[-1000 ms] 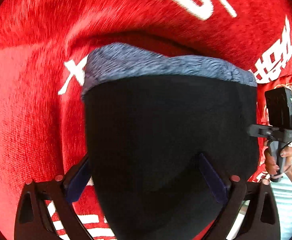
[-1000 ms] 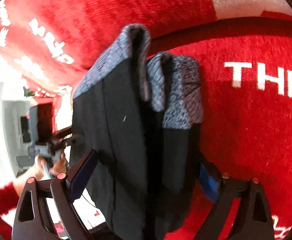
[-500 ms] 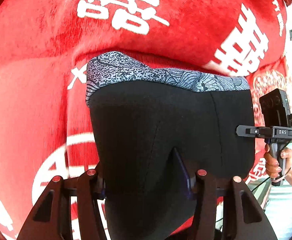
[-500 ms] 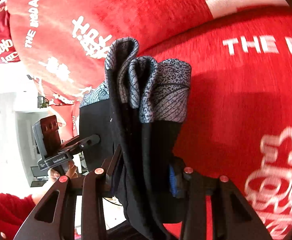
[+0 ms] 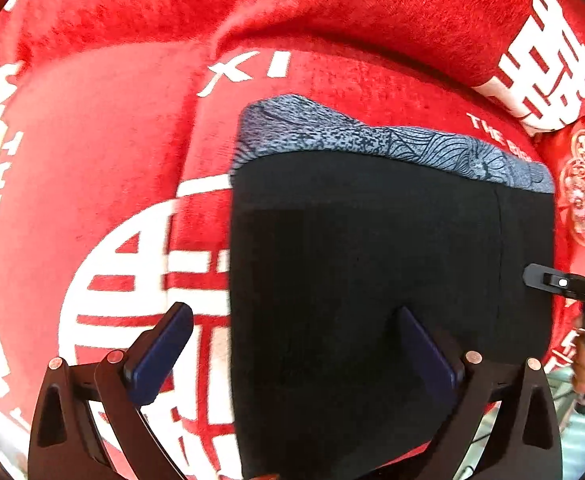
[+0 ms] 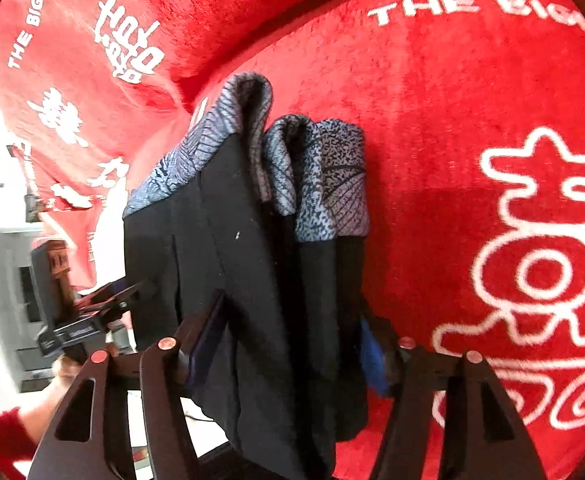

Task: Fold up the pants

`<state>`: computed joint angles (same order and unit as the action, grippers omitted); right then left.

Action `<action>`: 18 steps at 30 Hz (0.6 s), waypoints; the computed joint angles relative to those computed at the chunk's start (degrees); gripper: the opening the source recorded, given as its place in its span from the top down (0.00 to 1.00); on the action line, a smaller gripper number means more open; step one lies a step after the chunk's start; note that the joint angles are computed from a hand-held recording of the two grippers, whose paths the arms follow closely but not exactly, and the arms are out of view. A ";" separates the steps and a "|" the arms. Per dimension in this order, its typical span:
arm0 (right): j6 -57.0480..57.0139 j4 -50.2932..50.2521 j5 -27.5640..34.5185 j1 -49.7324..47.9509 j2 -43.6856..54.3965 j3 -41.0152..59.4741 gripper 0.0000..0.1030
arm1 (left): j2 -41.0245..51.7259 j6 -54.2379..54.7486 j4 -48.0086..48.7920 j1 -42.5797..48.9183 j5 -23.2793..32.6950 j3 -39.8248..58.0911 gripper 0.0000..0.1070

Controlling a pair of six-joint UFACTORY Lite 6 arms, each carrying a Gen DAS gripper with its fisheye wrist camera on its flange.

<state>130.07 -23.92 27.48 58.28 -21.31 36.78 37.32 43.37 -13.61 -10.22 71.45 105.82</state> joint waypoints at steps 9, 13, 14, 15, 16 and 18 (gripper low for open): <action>-0.14 12.67 34.99 10.22 10.15 25.00 0.18 | -13.05 0.90 7.99 1.88 -1.48 -8.07 0.05; -0.05 11.73 46.75 14.11 21.66 42.71 0.00 | -18.13 4.10 6.93 3.62 2.48 -8.37 0.05; -0.02 11.37 49.34 14.89 24.01 46.50 0.00 | -19.07 4.49 6.70 3.90 3.07 -8.42 0.05; 0.01 10.96 52.79 15.72 27.10 51.61 0.00 | -20.14 4.53 6.42 3.99 3.88 -8.41 0.05; -0.35 10.81 55.07 15.95 29.38 55.37 0.00 | -20.90 5.17 5.96 4.67 5.07 -7.95 0.05; -2.32 11.33 60.19 15.56 34.61 63.89 0.00 | -22.26 6.18 5.81 5.75 7.27 -6.71 0.05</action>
